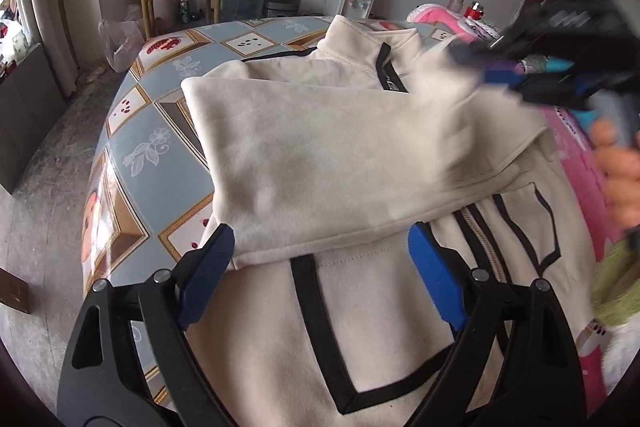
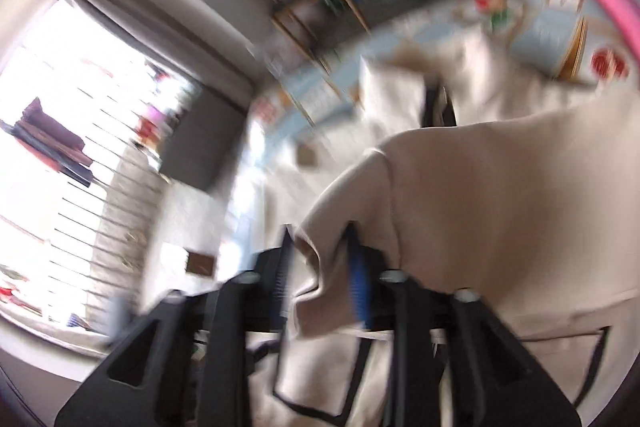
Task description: Fold large clothes
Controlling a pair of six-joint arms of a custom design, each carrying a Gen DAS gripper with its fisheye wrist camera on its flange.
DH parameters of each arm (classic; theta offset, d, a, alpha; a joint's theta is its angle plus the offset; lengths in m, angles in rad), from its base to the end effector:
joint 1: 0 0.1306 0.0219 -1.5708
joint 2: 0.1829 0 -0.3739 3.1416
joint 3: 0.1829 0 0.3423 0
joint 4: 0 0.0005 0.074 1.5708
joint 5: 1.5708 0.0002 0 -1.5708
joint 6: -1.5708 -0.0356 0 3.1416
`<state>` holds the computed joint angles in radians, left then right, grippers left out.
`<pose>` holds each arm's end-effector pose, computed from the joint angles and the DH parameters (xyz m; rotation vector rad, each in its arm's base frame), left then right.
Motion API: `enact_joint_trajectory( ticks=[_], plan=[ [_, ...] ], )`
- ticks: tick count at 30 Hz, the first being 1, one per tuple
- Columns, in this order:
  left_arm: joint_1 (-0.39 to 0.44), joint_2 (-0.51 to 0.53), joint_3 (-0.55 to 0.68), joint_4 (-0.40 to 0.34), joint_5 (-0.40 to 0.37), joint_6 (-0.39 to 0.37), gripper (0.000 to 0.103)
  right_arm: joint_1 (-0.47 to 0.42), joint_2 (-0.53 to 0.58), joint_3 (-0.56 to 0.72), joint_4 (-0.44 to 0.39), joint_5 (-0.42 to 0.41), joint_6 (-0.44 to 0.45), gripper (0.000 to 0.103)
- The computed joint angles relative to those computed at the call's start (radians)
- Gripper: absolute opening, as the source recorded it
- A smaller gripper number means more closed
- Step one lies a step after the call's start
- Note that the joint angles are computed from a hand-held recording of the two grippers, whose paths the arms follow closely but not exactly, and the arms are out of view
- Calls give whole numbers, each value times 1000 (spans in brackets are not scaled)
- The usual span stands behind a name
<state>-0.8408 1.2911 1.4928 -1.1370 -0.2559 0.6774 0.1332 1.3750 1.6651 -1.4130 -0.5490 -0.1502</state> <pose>0.2633 -0.2815 0.4839 0.0983 2.4911 -0.3314 0.3842 0.0697 0.5082 -0.1480 2.6617 0.8272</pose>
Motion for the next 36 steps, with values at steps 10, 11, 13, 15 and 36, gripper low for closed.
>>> enact_joint_trajectory(
  ticks=[10,11,13,15,36],
  plan=[
    [63,48,19,136,215,14,66,-220,-228,-223,55,-92,147,54],
    [74,65,31,142,237,25,65,-252,-256,-251,48,-83,184,54],
    [106,115,65,148,276,62,61,-315,-297,-303,36,-53,253,54],
    [128,164,97,142,289,95,59,-368,-340,-366,45,-3,292,52],
    [166,143,313,-43,90,-21,8,-531,-428,-510,95,110,387,42]
  ],
)
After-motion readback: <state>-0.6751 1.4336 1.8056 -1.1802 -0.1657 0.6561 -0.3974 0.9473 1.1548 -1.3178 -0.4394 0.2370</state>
